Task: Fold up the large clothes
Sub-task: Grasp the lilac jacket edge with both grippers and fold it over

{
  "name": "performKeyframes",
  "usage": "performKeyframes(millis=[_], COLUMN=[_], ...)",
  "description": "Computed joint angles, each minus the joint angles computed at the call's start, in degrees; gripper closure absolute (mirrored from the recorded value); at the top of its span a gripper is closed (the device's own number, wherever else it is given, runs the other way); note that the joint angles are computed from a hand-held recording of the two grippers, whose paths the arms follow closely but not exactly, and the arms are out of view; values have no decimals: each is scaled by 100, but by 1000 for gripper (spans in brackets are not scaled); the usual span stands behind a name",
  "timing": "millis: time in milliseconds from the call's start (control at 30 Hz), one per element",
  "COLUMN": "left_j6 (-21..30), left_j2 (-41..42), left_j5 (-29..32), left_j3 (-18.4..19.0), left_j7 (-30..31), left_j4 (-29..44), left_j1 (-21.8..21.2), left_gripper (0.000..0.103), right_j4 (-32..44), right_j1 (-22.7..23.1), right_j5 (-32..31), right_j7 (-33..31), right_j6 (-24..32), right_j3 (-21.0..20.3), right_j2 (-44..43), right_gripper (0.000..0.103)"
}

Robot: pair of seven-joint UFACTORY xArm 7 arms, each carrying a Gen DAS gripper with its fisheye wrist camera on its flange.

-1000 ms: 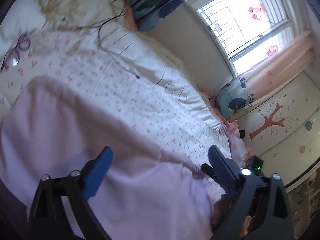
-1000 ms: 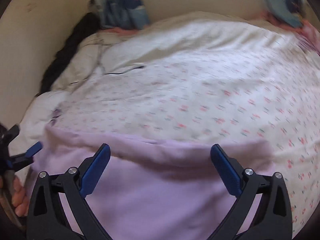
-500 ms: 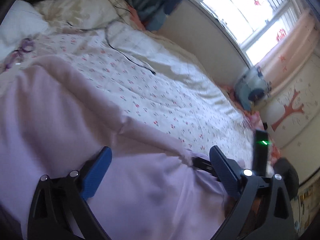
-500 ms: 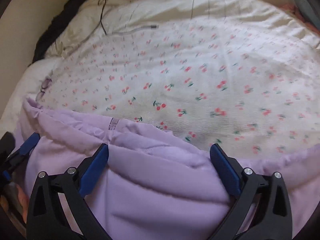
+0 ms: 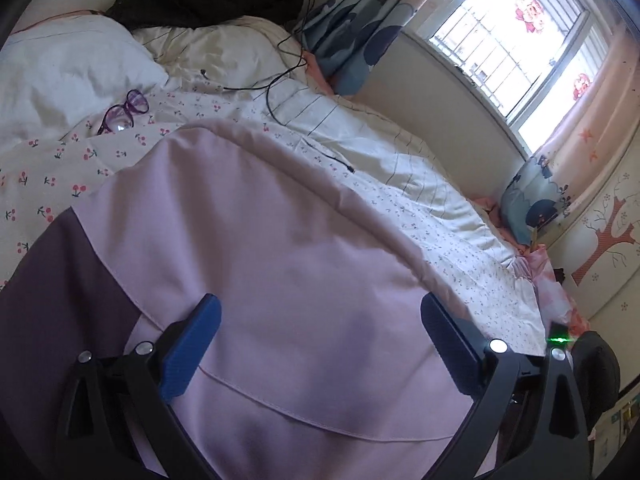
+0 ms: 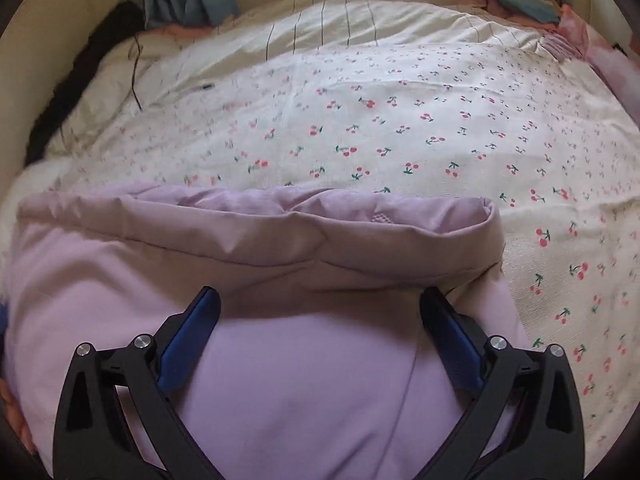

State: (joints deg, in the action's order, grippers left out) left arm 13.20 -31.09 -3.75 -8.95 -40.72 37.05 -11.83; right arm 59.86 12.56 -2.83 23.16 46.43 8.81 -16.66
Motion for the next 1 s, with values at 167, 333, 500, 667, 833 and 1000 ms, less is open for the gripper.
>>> performKeyframes(millis=[167, 333, 500, 667, 833, 1000], left_j6=[342, 725, 729, 848, 1132, 1230], left_j2=[-600, -979, -778, -777, -1181, -1173], left_j5=[150, 243, -142, -191, 233, 148], left_j3=[30, 117, 494, 344, 53, 413], left_j7=[152, 310, 664, 689, 807, 1124], left_j4=[-68, -206, -377, -313, -249, -480], left_j1=[43, 227, -60, 97, 352, 190], left_gripper=[7, 7, 7, 7, 7, 7], right_j4=[21, -1068, -1960, -1572, -1704, -2473], right_j1=[19, -287, -218, -157, -336, -90], right_j5=[-36, -204, 360, 494, 150, 635], right_j7=[-56, 502, 540, 310, 392, 475], right_j6=[194, -98, -939, -449, -802, -976], right_j3=[47, 192, -150, -239, 97, -248], right_j2=[-769, -1643, -1860, -1651, -2462, -2528], right_gripper=[6, 6, 6, 6, 6, 6])
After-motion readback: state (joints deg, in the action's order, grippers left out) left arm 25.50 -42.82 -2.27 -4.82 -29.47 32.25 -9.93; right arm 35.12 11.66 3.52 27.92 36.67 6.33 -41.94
